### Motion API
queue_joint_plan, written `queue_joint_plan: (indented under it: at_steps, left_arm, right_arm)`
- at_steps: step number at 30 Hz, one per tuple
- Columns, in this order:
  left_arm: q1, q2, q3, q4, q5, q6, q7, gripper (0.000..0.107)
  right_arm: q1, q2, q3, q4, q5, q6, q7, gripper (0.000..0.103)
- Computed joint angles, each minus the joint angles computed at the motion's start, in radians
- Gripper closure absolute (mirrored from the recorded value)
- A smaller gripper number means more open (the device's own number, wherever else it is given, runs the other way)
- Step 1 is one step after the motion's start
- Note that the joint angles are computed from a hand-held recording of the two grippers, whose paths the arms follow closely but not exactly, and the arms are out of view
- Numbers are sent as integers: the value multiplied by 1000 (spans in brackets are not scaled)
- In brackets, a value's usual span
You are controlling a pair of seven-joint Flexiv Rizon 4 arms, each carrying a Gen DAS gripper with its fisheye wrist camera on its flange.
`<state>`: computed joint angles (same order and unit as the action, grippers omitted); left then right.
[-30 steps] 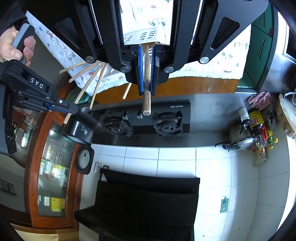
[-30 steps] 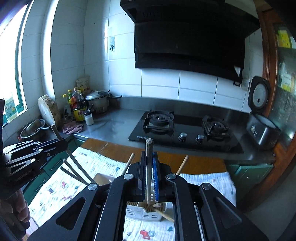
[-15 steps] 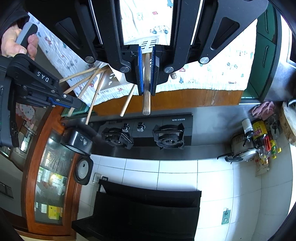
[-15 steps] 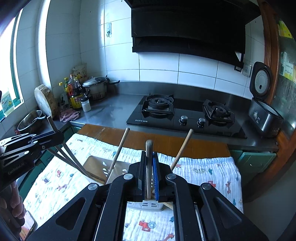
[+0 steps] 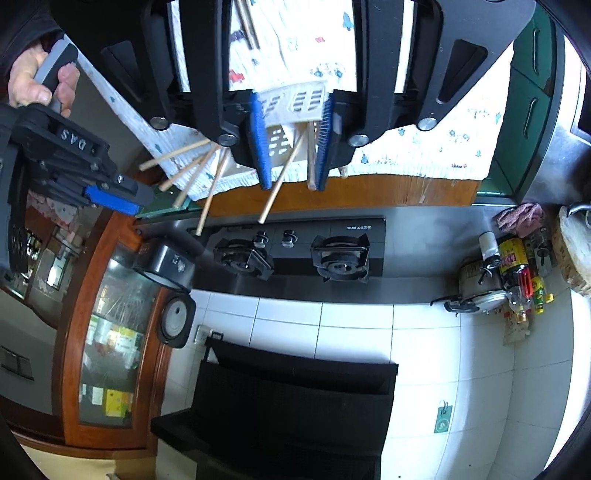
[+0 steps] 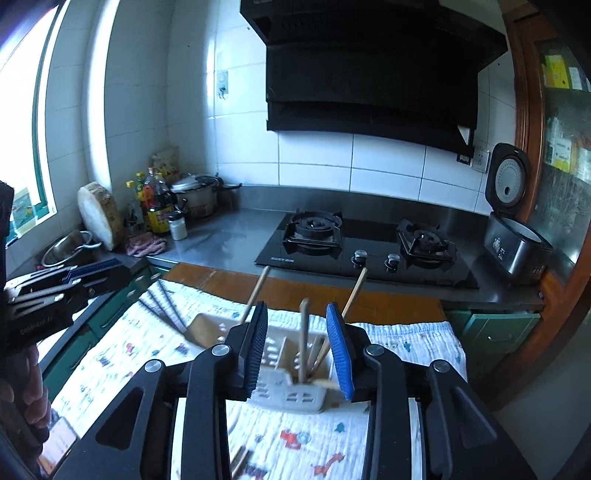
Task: Organize utensils
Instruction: 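Open both tools to release the chopsticks and withdraw from the holder, then lower the left tool onto a chopstick while the right tool grasps the last one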
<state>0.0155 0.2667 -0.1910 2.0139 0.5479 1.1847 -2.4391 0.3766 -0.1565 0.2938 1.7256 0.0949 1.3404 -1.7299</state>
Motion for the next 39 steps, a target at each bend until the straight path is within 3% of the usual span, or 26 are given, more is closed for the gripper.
queue_joint_plan:
  at_steps: [3, 7, 16, 19, 27, 32, 36, 39]
  left_arm:
    - [-7, 72, -9, 52, 7, -6, -38, 73]
    - [13, 176, -54, 130, 5, -36, -85, 67]
    - [7, 399, -125, 350, -80, -52, -146, 63]
    - [14, 458, -183, 390, -97, -105, -159, 63]
    - [-23, 519, -207, 486, -147, -132, -185, 62]
    - [-42, 522, -208, 514, -154, -136, -180, 62]
    - [-53, 532, -193, 539, -161, -125, -179, 62]
    - [-56, 540, -186, 553, -168, -118, -181, 62]
  right_arm:
    - [-29, 72, 40, 73, 112, -14, -93, 68]
    - [-2, 161, 35, 183, 238, -50, -175, 68]
    - [121, 284, 1, 443, 437, -59, -188, 68]
    - [148, 287, 16, 516, 419, -9, -118, 69]
    - [213, 252, 26, 611, 401, 68, 16, 83]
    - [192, 214, 52, 666, 210, 154, 222, 90]
    - [197, 196, 44, 660, 205, 145, 254, 93]
    - [182, 175, 48, 681, 102, 169, 350, 94]
